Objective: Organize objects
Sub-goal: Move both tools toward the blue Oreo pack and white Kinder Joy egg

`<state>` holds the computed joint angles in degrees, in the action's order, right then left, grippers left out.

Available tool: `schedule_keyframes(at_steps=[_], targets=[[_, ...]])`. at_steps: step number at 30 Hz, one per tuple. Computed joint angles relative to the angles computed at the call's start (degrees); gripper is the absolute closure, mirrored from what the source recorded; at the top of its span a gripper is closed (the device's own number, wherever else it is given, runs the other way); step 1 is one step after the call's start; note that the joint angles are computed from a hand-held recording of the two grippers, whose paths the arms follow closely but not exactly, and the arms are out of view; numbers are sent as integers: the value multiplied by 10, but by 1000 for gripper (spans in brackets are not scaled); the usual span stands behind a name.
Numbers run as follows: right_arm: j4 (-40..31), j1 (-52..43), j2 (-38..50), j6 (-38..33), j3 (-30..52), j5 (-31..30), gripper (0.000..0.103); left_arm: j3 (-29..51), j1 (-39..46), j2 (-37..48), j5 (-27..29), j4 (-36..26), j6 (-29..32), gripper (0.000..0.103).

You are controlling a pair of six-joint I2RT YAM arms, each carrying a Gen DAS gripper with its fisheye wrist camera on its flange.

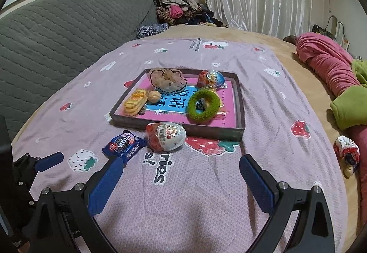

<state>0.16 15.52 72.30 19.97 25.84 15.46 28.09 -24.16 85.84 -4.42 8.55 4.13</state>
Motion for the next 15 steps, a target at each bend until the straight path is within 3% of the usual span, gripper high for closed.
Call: schedule_keyframes(at_steps=[15], targets=[[62, -40, 124, -16, 43, -26, 1, 57, 3, 106, 19, 50, 7, 18]])
